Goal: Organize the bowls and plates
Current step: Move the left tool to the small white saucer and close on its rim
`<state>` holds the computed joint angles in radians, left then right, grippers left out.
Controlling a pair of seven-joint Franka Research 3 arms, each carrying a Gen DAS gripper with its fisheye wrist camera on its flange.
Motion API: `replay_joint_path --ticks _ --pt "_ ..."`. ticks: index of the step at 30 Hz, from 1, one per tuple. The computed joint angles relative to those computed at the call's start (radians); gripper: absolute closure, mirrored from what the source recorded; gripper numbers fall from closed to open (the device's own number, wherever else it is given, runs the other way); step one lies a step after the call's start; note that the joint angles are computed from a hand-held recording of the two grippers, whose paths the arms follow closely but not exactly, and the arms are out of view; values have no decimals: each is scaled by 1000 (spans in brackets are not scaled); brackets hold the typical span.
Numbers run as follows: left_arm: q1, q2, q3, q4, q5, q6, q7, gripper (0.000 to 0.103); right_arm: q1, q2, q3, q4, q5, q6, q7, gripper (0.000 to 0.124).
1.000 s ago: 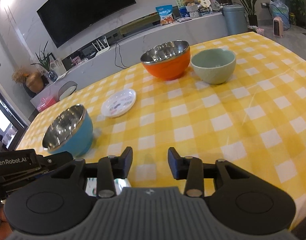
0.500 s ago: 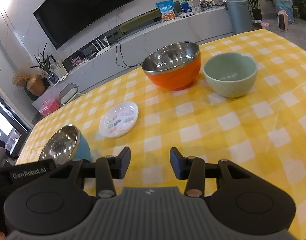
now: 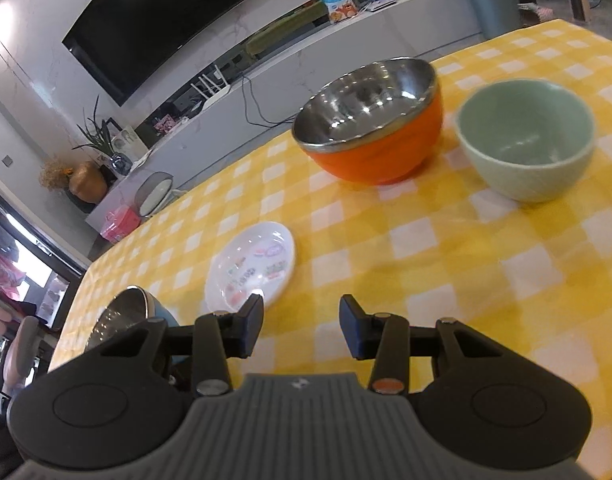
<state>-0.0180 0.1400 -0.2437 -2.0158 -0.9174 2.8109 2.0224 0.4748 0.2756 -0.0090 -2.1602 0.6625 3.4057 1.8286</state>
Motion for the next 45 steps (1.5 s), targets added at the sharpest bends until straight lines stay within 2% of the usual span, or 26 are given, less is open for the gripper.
replay_joint_path --ticks 3,6,7,11,16,18,19,21,22,23,25,29,30,33,36,37,43,45 --pt "0 20 0 17 12 17 -22 77 -53 32 39 40 -40 -18 21 92" --pt "4 41 -2 39 50 19 -67 77 -64 68 37 87 -62 -46 43 98" --pt "7 47 -4 46 64 16 -81 77 -55 83 22 110 -67 -66 50 99" --pt "27 67 -21 66 79 2 -109 77 51 124 -109 169 -99 -135 94 106" --pt "43 74 -40 70 78 -1 -101 77 23 149 -94 201 -166 -153 133 120" --pt "59 75 -55 75 31 -15 -58 75 57 147 -136 198 -188 -161 157 122" --pt "60 78 -53 80 23 -20 -50 70 73 142 -154 190 -199 -160 167 123" --pt "53 79 -46 80 33 -20 -64 67 136 136 -225 173 -221 -168 194 124" --pt "50 79 -44 80 40 -18 -68 67 190 128 -284 155 -233 -176 216 124" --pt "49 80 -42 79 45 -18 -72 67 211 120 -309 138 -245 -177 231 124" --pt "49 80 -41 80 52 -24 -79 66 201 93 -299 100 -262 -167 238 124" --pt "51 80 -45 80 44 -28 -57 66 225 50 -330 43 -307 -177 239 124" --pt "49 79 -44 79 51 -31 -58 68 214 39 -318 32 -317 -180 236 124" --pt "45 80 -39 79 76 -39 -60 86 194 15 -296 1 -337 -178 238 124" --pt "35 76 -29 71 127 -38 -82 99 250 6 -353 -18 -364 -181 263 124" --pt "34 73 -29 66 138 -37 -88 99 271 4 -374 -24 -373 -182 274 124" --pt "42 52 -33 46 132 -45 -64 100 296 -10 -396 -46 -388 -180 321 124" --pt "42 39 -31 39 121 -49 -51 100 331 -15 -428 -54 -393 -175 339 124"
